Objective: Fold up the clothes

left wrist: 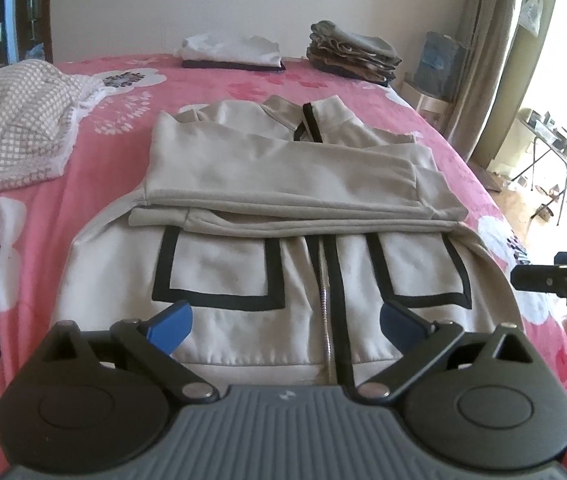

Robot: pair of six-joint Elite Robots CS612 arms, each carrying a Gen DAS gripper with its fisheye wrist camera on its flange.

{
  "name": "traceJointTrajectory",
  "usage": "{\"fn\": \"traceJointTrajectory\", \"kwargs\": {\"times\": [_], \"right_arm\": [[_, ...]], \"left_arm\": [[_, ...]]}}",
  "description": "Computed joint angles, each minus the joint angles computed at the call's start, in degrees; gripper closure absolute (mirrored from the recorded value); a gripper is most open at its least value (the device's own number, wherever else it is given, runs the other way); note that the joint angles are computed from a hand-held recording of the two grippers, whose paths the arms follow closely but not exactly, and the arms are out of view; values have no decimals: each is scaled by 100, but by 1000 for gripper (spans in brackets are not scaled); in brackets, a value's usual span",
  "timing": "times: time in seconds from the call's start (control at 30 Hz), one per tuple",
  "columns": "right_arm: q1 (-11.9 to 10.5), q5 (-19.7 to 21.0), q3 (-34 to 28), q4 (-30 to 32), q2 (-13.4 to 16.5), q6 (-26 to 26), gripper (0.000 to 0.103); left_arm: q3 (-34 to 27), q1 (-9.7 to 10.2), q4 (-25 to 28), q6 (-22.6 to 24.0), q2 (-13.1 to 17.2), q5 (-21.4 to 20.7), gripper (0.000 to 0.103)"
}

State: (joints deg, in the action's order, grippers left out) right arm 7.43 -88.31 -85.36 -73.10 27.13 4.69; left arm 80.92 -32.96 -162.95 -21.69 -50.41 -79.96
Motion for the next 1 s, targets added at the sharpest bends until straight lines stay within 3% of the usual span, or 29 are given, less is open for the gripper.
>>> {"fn": "traceJointTrajectory", "kwargs": {"times": [0.3, 0.63, 1.0], "right_arm": [[106, -446, 62, -179, -8, 1, 1], [152, -642, 27, -497, 40, 37, 1], [166, -796, 36, -554, 43, 442, 1]], "left_arm": [[-15, 25, 84, -192, 2, -88, 1], [0, 13, 112, -236, -6, 53, 1], [19, 33, 174, -286, -25, 89, 1]]}}
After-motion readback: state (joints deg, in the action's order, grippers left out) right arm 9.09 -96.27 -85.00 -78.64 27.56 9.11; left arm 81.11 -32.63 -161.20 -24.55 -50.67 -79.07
